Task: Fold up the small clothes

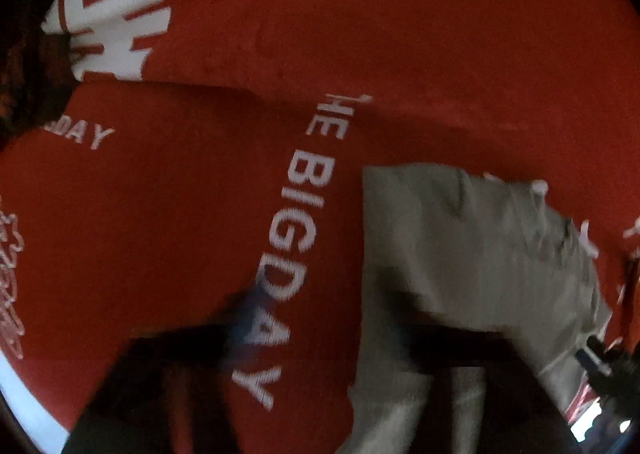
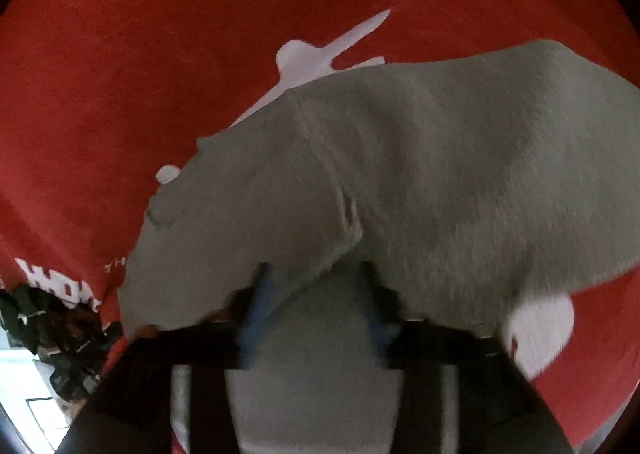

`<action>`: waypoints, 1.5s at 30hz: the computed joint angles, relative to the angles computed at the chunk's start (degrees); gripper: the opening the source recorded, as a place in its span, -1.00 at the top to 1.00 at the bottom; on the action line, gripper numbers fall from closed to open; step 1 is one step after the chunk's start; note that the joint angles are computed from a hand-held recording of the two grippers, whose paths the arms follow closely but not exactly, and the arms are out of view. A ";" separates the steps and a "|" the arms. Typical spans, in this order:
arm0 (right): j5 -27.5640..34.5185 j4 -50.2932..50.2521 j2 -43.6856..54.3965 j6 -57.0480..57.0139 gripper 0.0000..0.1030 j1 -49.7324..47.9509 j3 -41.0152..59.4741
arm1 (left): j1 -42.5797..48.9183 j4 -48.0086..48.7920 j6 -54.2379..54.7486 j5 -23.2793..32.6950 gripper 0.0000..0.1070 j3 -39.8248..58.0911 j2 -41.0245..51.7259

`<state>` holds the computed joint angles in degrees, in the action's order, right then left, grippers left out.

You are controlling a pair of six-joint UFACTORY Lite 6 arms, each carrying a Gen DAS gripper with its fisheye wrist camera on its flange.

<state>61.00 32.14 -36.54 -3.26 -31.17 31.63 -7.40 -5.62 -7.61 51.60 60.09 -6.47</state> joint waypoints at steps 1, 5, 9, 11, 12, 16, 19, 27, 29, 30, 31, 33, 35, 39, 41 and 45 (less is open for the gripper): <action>1.36 0.69 -1.74 1.44 -0.09 1.10 -0.79 | -2.08 2.01 -0.92 0.15 -0.48 -1.56 -3.44; 4.26 5.42 -8.47 7.11 -0.09 7.89 -4.57 | -8.77 5.61 -0.60 4.10 -0.48 -5.76 -12.89; 0.46 10.11 -11.00 13.31 -0.09 19.69 -6.89 | -16.36 10.35 -1.64 4.18 -0.48 -12.81 -17.04; -5.05 12.49 -10.25 16.30 -0.09 25.53 -9.11 | -18.64 12.26 -4.41 2.32 -0.48 -15.39 -16.40; -7.07 13.29 -9.85 17.44 -0.09 27.16 -9.79 | -18.59 12.53 -4.97 1.92 -0.48 -15.77 -16.37; -15.92 17.33 -7.34 18.58 -0.09 30.73 -11.66 | -20.67 21.17 -16.14 -1.18 -0.48 -15.05 -12.10; -18.55 18.43 -1.65 16.83 0.79 33.09 -8.49 | -14.94 21.38 -14.58 -2.01 -0.48 -16.08 -13.83; -16.42 8.53 -6.60 27.91 0.94 37.62 -10.48 | -8.87 19.09 -4.87 3.24 -0.49 -21.86 -23.10; -11.87 4.96 -7.19 27.26 0.84 35.61 -8.41 | -3.84 13.72 0.55 5.56 -0.49 -20.44 -24.71; -9.84 2.48 -7.14 27.05 0.84 34.89 -6.90 | -2.31 12.49 2.83 6.55 -0.49 -18.86 -24.07; -7.61 -0.79 -7.26 26.51 0.83 34.04 -4.78 | -1.81 11.56 2.96 6.38 -0.49 -17.17 -22.88; -5.66 -4.98 -6.86 25.36 0.77 32.67 -1.74 | -3.10 10.91 1.00 4.90 -0.49 -13.77 -19.43; -5.35 -8.82 -4.38 23.70 0.33 30.91 1.93 | -5.96 11.09 -2.47 2.31 -0.49 -10.56 -14.59; -8.73 -10.73 1.22 20.43 0.18 28.60 5.33 | -13.51 19.00 -14.65 -1.34 -0.49 -7.77 -3.57; -11.24 -13.43 4.38 21.04 0.18 28.83 5.53 | -13.97 19.58 -16.44 -1.93 -0.50 -8.03 -0.54; -11.00 -14.93 5.07 17.87 0.59 25.21 3.52 | -12.40 18.41 -15.85 -2.24 -0.55 -9.62 -2.45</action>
<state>50.00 17.21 -31.46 14.61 -5.96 35.14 -19.80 12.80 -23.46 49.36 50.47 -8.92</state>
